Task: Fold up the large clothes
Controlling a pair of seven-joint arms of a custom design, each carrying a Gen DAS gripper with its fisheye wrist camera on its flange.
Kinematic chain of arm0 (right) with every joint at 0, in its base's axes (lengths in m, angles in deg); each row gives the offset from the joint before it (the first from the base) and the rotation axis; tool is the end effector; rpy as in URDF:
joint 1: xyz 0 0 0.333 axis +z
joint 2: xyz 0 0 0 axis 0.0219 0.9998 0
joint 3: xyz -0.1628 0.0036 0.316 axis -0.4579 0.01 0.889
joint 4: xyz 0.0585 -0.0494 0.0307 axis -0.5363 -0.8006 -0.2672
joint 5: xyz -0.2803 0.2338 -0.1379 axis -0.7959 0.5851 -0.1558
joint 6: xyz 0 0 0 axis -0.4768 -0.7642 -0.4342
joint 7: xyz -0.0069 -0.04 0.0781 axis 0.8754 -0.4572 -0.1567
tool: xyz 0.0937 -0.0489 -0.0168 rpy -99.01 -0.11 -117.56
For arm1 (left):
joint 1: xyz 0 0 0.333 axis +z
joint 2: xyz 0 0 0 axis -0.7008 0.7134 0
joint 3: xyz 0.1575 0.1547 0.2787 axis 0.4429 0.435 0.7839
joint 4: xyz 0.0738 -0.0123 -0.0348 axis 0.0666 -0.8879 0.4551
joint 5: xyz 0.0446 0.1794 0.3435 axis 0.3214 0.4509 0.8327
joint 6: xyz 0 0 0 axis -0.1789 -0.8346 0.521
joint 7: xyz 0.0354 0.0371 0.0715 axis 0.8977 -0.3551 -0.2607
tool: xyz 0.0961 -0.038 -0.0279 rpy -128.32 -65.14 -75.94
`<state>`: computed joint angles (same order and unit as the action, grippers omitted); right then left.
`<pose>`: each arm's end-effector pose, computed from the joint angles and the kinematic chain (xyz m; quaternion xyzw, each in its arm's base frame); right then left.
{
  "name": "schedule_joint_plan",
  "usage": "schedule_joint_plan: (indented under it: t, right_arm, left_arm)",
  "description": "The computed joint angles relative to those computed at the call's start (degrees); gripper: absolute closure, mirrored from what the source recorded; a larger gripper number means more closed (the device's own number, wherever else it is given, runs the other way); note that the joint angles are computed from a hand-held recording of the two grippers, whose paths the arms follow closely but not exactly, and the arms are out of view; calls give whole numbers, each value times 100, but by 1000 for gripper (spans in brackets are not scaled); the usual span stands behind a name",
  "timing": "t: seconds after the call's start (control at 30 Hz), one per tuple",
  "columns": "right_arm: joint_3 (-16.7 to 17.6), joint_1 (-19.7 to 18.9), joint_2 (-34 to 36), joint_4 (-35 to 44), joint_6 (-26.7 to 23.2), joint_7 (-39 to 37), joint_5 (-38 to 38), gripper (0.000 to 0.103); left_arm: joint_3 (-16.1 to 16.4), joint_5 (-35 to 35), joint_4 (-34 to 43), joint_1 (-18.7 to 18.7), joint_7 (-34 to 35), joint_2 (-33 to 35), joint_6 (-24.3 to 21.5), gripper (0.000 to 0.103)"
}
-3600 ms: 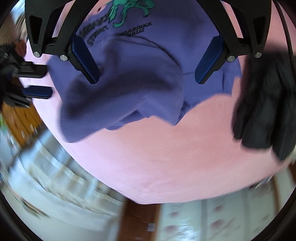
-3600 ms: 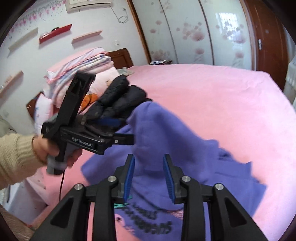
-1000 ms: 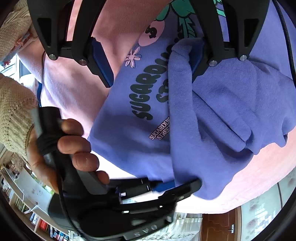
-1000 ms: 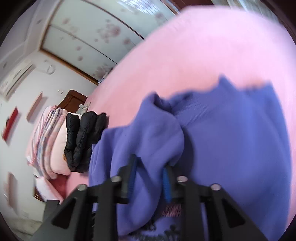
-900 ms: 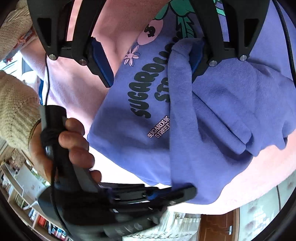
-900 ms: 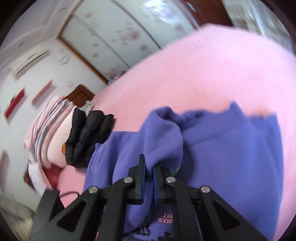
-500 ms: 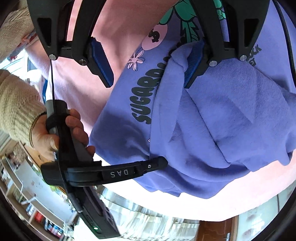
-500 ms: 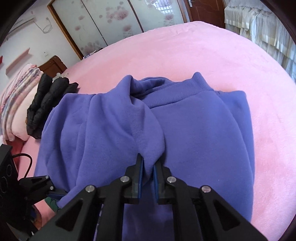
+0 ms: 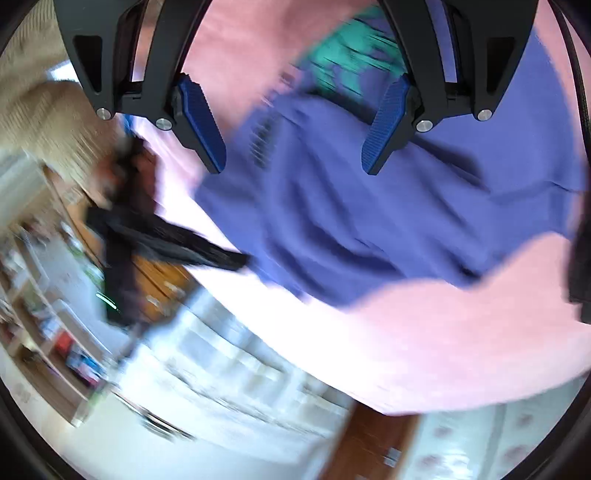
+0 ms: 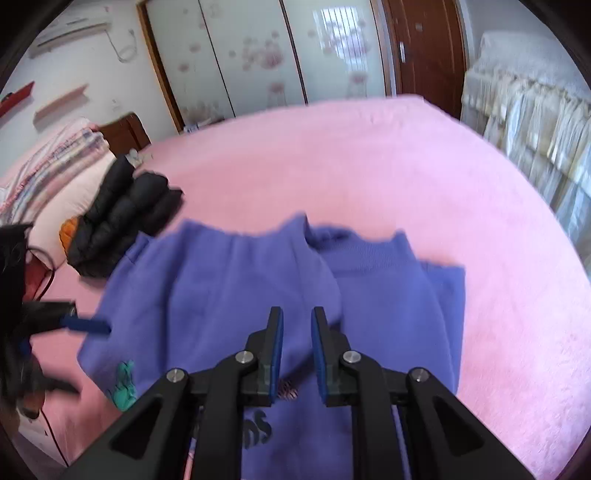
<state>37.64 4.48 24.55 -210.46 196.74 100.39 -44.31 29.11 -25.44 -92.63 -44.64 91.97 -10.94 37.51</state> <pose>0.5142 0.1139 0.4650 -0.5551 0.7298 -0.2334 0.3237 0.6960 -0.2109 0.4774 0.3109 -0.8703 0.3709 0.0916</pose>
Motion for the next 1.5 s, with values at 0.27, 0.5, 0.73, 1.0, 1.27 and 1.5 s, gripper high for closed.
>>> schedule_joint_plan:
  t: [0.27, 0.5, 0.73, 1.0, 1.27, 1.5]
  right_arm:
    - [-207, 359, 695, 772, 395, 135, -156, 88]
    - [149, 193, 1220, 863, -35, -1356, 1687, 88]
    - [-780, 924, 1192, 363, 197, -1012, 1482, 91]
    - [-1478, 1593, 1221, 498, 67, -16, 506, 91]
    - [-1055, 1455, 1027, 672, -553, 536, -102, 88]
    - [-671, 1178, 741, 609, -650, 1112, -586, 88]
  left_arm:
    - [-112, 438, 993, -445, -1226, 814, 1145, 30]
    - [-34, 1246, 940, -800, -1747, 1018, 1425, 40]
    - [-46, 1687, 292, -539, -2103, 983, 1757, 72]
    - [-272, 1373, 45, -161, -1818, 1008, 2015, 86]
    - [-305, 1333, -139, -170, -1744, 837, 2123, 64]
    - [-354, 1205, -768, -309, -1491, 224, 2603, 11]
